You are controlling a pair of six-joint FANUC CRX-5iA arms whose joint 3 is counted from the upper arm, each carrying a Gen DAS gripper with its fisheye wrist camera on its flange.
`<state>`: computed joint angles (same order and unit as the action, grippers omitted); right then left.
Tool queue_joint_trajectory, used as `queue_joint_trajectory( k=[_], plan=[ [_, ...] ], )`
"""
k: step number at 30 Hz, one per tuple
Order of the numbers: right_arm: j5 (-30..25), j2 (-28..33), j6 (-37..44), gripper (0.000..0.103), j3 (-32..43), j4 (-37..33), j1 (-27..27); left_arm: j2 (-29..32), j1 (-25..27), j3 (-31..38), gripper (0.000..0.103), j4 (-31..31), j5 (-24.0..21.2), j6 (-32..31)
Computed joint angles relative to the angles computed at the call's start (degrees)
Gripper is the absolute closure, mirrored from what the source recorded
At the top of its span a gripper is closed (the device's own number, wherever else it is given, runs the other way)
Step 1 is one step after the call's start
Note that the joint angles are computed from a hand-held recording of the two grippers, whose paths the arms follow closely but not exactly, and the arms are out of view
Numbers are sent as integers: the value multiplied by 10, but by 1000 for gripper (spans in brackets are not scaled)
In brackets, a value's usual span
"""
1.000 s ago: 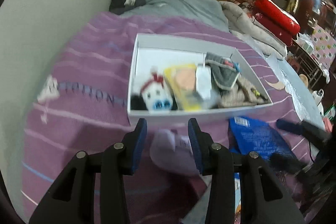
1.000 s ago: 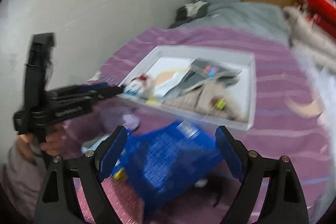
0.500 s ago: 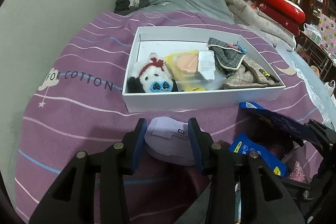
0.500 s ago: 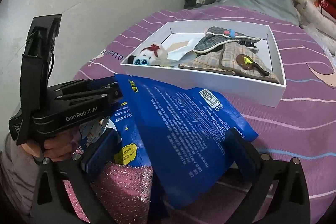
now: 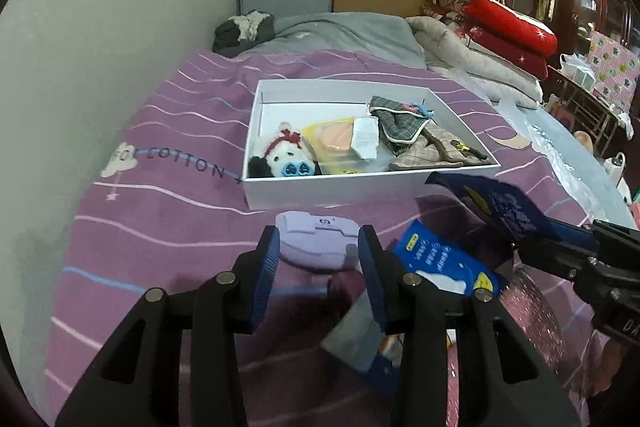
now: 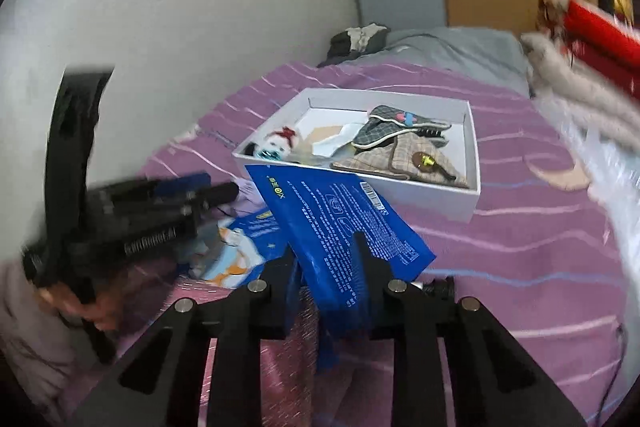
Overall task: Organize soft objects
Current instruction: 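Grasp the pink glitter sponge with the left gripper while the right gripper holds the blue package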
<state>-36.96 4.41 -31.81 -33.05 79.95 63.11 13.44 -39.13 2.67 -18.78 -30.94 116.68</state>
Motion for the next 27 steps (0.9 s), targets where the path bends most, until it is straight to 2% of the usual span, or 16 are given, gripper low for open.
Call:
queue_joint_trajectory(
  k=[3, 5, 11, 14, 16, 18, 20, 24, 27],
  plan=[
    [-23, 0, 34, 85, 11, -42, 25, -11, -11, 0, 61, -36, -12, 33],
    [-35, 5, 69, 86, 25, -82, 44, -22, -11, -13, 61, -30, -8, 26],
    [-56, 9, 69, 85, 35, -89, 80, -49, -3, -52, 60, -2, -2, 9],
    [-59, 8, 29, 72, 26, -60, 83, -53, 5, -61, 60, 19, -1, 5],
    [-75, 8, 10, 50, 23, -54, 88, -59, 8, -68, 60, 19, 8, 11],
    [-103, 12, 6, 43, 28, -65, 98, -62, 8, -71, 58, 20, 12, 12],
    [-119, 16, 6, 43, 33, -74, 102, -63, 6, -74, 56, 16, 15, 14],
    [-147, 40, 59, 42, 65, -151, 108, -62, 7, -78, 56, 37, 21, -16],
    [-140, 39, 52, 40, 61, -151, 105, -64, 3, -82, 56, 37, 28, -27]
  ],
)
